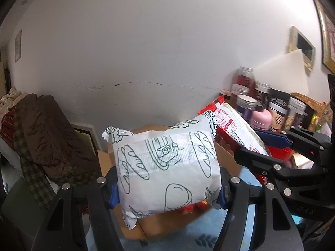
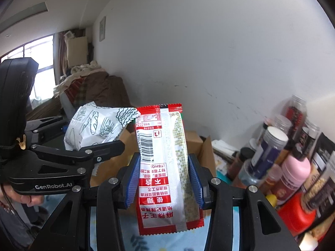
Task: Organize snacks
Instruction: 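Lift the white bag and strip packet and carry both over the box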
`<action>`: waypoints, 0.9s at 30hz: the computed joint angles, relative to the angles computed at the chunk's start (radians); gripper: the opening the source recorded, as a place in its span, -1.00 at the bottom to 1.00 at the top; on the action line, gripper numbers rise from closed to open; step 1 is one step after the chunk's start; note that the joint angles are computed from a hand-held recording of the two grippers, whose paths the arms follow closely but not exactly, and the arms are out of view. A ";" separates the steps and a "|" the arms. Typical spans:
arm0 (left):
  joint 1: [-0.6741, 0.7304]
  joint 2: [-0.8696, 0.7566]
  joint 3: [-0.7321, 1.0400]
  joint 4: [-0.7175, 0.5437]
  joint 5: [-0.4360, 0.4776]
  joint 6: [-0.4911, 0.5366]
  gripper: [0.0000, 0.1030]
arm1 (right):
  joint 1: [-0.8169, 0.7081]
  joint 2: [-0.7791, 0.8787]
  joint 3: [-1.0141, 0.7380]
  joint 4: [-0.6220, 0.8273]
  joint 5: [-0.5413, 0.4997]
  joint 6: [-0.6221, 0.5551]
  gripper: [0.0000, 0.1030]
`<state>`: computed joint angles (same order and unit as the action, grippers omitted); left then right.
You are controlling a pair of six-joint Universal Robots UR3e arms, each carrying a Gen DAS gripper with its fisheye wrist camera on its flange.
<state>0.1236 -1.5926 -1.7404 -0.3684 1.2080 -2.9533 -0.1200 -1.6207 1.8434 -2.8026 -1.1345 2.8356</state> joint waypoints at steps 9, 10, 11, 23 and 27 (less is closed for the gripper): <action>-0.056 -0.267 0.230 0.022 0.113 -0.031 0.30 | 0.059 0.261 -0.208 -0.049 -0.064 0.049 -0.15; -0.059 -0.290 0.249 0.018 0.123 -0.031 0.30 | 0.061 0.283 -0.225 -0.050 -0.068 0.055 -0.15; -0.063 -0.315 0.270 0.012 0.133 -0.031 0.30 | 0.064 0.312 -0.250 -0.042 -0.069 0.060 -0.15; -0.114 -0.531 0.457 -0.098 0.252 -0.013 0.30 | 0.066 0.541 -0.416 0.039 -0.076 0.058 -0.15; -0.132 -0.566 0.497 -0.137 0.309 -0.004 0.30 | 0.076 0.584 -0.451 0.078 -0.100 0.045 -0.15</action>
